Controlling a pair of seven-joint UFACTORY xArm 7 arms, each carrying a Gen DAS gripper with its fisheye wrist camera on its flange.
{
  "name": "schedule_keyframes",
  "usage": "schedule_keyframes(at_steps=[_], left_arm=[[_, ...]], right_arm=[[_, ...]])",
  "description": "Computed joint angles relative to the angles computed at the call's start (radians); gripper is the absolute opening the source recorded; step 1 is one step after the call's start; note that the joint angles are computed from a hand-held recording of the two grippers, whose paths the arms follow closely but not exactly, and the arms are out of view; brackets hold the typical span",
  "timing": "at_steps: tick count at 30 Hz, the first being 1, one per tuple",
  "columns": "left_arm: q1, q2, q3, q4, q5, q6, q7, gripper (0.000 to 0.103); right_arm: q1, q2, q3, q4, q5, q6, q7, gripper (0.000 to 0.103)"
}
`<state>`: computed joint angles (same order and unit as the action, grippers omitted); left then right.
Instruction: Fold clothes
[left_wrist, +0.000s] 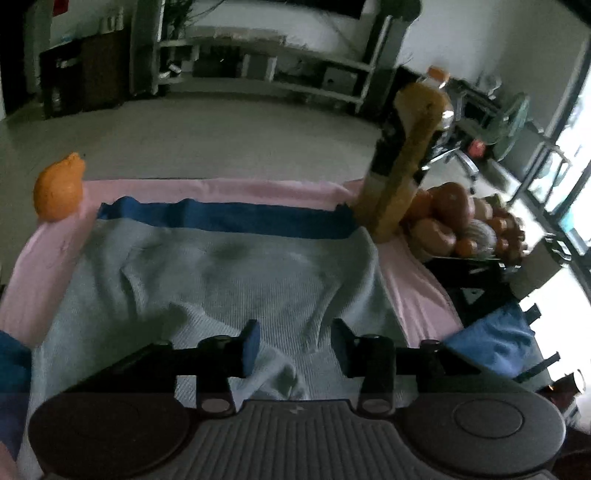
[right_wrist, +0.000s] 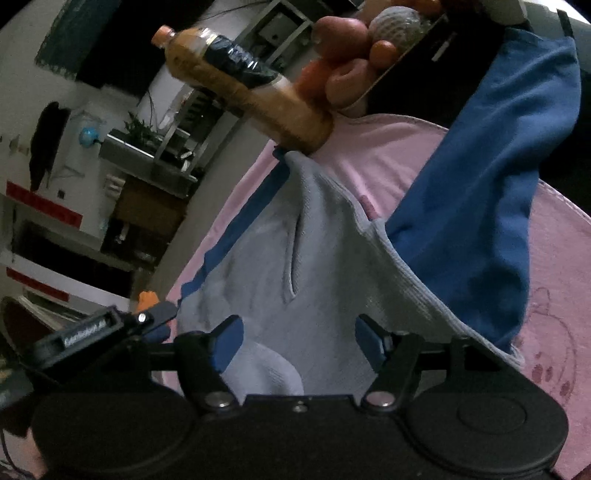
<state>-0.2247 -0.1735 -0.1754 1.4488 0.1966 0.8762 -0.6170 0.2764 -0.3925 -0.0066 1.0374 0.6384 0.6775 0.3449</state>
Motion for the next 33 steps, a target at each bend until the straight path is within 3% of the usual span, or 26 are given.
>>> schedule_keyframes(at_steps=[5, 7, 10, 15, 16, 18, 19, 21, 22, 23, 25, 26, 28, 33], left_arm=[[0.03, -0.246, 0.039, -0.256, -0.018, -0.008, 0.112, 0.047], [0.043, -0.331, 0.043, -0.354, -0.025, 0.005, 0.162, 0.034], [0.043, -0.427, 0.045, -0.493, -0.055, -0.009, 0.232, 0.023], [0.082, -0.501, -0.004, -0.661, -0.056, -0.048, 0.226, 0.019], [0.09, -0.51, -0.01, -0.669, -0.048, -0.033, 0.224, 0.024], [0.104, -0.526, -0.021, -0.687, -0.031, -0.005, 0.219, 0.028], [0.107, -0.534, -0.023, -0.692, -0.026, 0.013, 0.22, 0.028], [0.092, -0.569, -0.004, -0.699, -0.047, 0.059, 0.239, 0.028], [0.088, -0.594, 0.006, -0.709, -0.06, 0.075, 0.245, 0.028], [0.088, -0.622, 0.018, -0.722, -0.08, 0.08, 0.238, 0.027], [0.09, -0.685, 0.056, -0.748, -0.135, 0.058, 0.216, 0.027], [0.093, -0.699, 0.062, -0.754, -0.147, 0.037, 0.215, 0.027], [0.099, -0.724, 0.075, -0.765, -0.172, -0.007, 0.213, 0.051], [0.069, -0.654, 0.094, -0.749, -0.223, -0.018, 0.28, 0.057]], right_arm=[[0.018, -0.006, -0.013, 0.009, 0.006, 0.062, -0.077, 0.07], [0.021, -0.005, -0.009, 0.016, -0.001, 0.094, -0.102, 0.068], [0.062, 0.006, -0.015, 0.027, 0.047, 0.151, -0.203, 0.023], [0.113, 0.075, -0.011, 0.059, 0.186, 0.263, -0.408, 0.023], [0.115, 0.097, -0.005, 0.071, 0.201, 0.289, -0.437, 0.023], [0.079, 0.131, 0.035, 0.092, 0.106, 0.336, -0.388, 0.022], [0.042, 0.14, 0.062, 0.09, 0.057, 0.355, -0.353, 0.0], [0.034, 0.11, 0.027, 0.055, 0.056, 0.376, -0.277, 0.0], [-0.002, 0.084, 0.049, 0.037, 0.022, 0.371, -0.258, 0.004], [-0.016, 0.057, 0.055, 0.021, -0.029, 0.363, -0.227, 0.011], [-0.033, -0.018, 0.057, -0.042, -0.058, 0.31, -0.197, 0.038], [-0.033, -0.057, 0.05, -0.078, -0.051, 0.278, -0.193, 0.039], [-0.014, -0.115, 0.026, -0.137, 0.0, 0.226, -0.205, 0.039], [0.054, -0.078, 0.005, -0.117, 0.052, 0.172, -0.289, 0.053]])
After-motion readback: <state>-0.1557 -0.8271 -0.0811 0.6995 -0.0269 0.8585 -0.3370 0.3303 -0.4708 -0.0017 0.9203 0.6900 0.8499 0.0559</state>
